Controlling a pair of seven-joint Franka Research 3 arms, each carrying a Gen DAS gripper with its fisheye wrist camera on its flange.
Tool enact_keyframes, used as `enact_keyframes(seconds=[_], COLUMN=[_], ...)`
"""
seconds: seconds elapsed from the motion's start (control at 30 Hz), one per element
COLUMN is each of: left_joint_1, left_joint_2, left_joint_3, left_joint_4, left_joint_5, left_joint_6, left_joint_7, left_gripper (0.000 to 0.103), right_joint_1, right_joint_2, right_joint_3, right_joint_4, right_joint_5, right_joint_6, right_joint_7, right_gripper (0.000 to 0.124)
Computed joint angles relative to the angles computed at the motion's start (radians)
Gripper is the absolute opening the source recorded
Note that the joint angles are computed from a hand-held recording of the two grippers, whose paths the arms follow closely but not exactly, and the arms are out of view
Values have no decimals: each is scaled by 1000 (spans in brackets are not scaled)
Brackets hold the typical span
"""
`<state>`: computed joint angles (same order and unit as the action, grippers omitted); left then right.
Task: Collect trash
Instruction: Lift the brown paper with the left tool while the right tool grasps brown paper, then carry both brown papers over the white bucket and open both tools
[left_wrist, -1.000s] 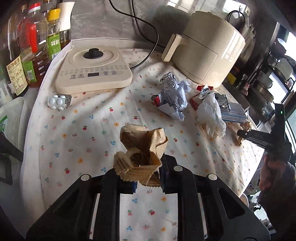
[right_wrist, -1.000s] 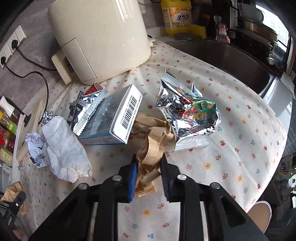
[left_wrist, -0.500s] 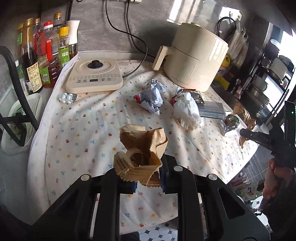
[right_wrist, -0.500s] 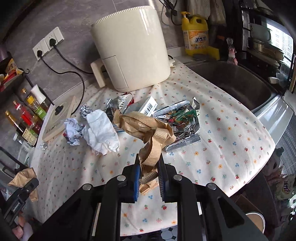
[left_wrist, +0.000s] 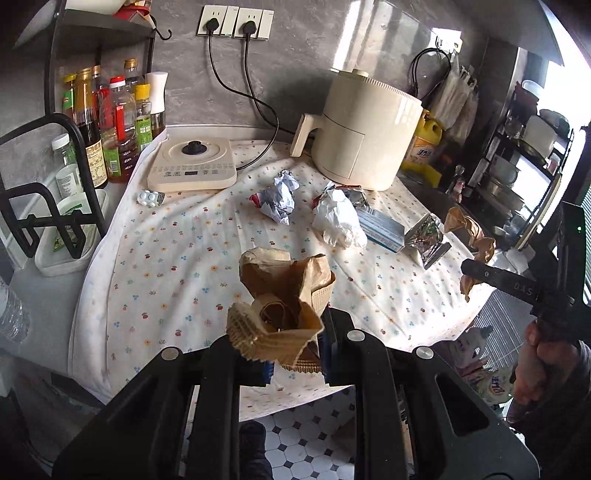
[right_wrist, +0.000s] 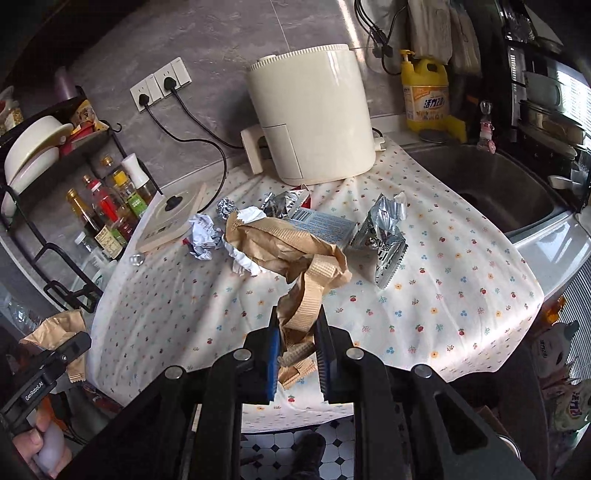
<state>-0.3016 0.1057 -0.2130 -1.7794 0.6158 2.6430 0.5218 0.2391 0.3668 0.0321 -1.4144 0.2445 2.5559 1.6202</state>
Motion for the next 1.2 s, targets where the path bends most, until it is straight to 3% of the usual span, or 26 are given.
enact_keyframes(seconds=[0.23,0.47,0.67,0.9,1.2], left_joint_1=[-24,-67,-126,-198,-279], left_joint_2=[-24,38,135,271,520], left_joint_3=[-18,-38,-50,-74,-145], left_joint_4=[3,90,195,329,600], left_joint_5=[66,48,-19,-143,-362], left_joint_6=[-2,15,25,17,-65], left_joint_7=[-51,12,118,280,588], left_gripper=[19,19,19,19,19], right_joint_1=[-30,-41,-77,-182,-338], right_joint_2=[-152,-339,-503,-661,-844], right_joint_3=[34,10,-14,-13,25], right_joint_4=[-173,-386,-593,-799,-1002], right_joint_5=[117,183,95,-45,-182], right_joint_6=[93,163,205,191,144], right_joint_7=[-129,-166,-48,117,306], right_gripper=[17,17,17,17,17])
